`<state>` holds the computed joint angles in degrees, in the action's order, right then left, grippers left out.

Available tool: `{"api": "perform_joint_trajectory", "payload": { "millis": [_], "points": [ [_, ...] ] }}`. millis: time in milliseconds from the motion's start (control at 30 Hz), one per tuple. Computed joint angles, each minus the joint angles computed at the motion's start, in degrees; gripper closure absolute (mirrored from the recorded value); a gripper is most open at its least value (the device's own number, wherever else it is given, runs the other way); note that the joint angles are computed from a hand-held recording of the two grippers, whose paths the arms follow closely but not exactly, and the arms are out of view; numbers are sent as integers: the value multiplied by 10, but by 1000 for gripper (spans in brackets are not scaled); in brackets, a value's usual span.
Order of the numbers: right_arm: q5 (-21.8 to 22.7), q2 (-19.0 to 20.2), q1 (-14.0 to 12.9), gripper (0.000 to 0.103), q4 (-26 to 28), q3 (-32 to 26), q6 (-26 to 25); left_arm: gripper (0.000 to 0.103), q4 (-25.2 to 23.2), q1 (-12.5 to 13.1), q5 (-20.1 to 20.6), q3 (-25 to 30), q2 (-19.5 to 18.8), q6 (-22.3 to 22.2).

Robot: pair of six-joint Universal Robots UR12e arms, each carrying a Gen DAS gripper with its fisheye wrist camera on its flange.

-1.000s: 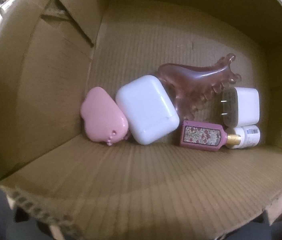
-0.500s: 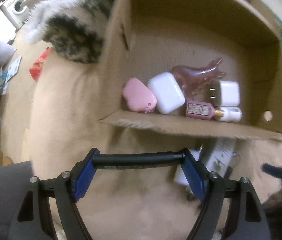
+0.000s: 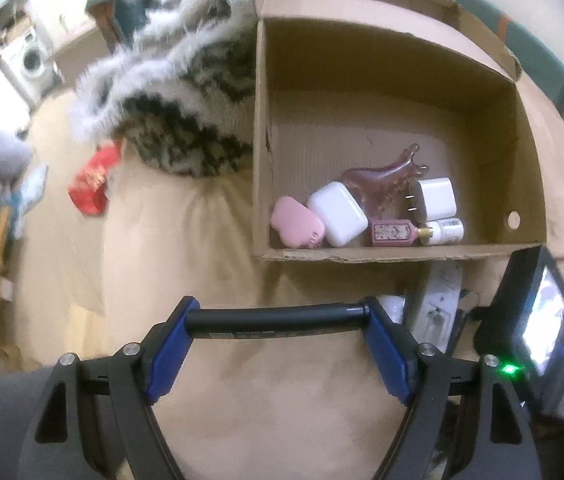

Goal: Organize rigid objects
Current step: 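Grasp the black flashlight with the left tool and then the right tool, then carry the black flashlight into the box and open both tools to release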

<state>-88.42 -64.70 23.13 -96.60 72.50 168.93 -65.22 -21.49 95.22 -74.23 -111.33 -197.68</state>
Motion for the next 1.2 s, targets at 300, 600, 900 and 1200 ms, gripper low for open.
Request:
{"api": "perform_joint_trajectory", "payload": {
  "millis": [300, 600, 900, 1200],
  "points": [
    [7, -5, 1, 11, -38, 4, 9, 24, 2, 5, -22, 4, -6, -16],
    [18, -28, -8, 11, -16, 23, 33, 24, 4, 10, -27, 0, -2, -40],
    [47, -78, -33, 11, -68, 49, 102, 24, 28, 7, -17, -7, 6, -38],
    [81, -108, -31, 11, -225, 65, 162, 24, 71, 3, 11, -24, 19, -43]
  ]
}}
